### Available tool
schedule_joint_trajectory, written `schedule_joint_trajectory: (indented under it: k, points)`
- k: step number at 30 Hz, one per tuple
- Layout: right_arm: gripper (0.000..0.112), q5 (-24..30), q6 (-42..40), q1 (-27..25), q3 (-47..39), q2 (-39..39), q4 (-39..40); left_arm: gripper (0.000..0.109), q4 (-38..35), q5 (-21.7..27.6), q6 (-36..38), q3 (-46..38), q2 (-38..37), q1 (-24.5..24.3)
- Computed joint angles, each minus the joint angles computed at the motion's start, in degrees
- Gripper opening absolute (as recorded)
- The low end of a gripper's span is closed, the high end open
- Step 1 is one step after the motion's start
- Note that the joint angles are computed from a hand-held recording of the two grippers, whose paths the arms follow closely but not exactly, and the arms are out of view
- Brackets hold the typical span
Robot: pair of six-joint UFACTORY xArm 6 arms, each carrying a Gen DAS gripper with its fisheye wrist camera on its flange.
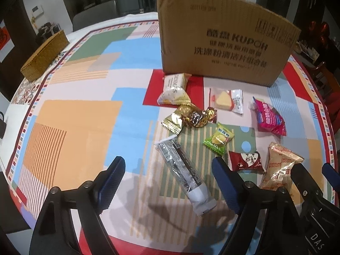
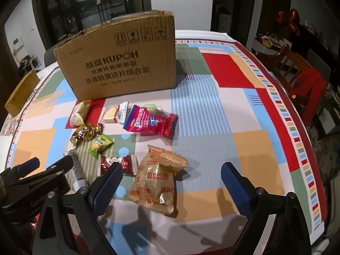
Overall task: Organize snacks
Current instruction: 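Grasp the silver-wrapped bar with the left tool while the right tool grasps the Fortune Biscuits bag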
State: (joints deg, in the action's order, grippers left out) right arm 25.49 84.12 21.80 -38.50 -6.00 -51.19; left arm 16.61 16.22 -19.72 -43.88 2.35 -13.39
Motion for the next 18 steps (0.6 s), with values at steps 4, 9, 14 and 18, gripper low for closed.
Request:
schedule_joint_trajectory:
  k: [4,9,14,18]
  points:
    - [0.092,-0.6,-2.4,-0.2,-0.6,1.8,2.5,0.081,-0.5,0.8,0.3,-0.9,1.5,-0.3]
    - [0.088,-1.9,-5.0,-0.8,-1.2,3.8,5.7,0.075,-2.2,1.9,1.4,-2.1,3.2,-0.5]
    - [0.084,-2.4,-7.1,-1.1,-2.0,5.6,8.2,0.069,-3.1,1.9,2.6,-2.8,4.4,-0.7]
    - [0.079,-2.9,-8.9,-1.2,-2.5,7.0,10.4,0.063,-4.3,2.1,4.0,-3.3,5.3,-1.1]
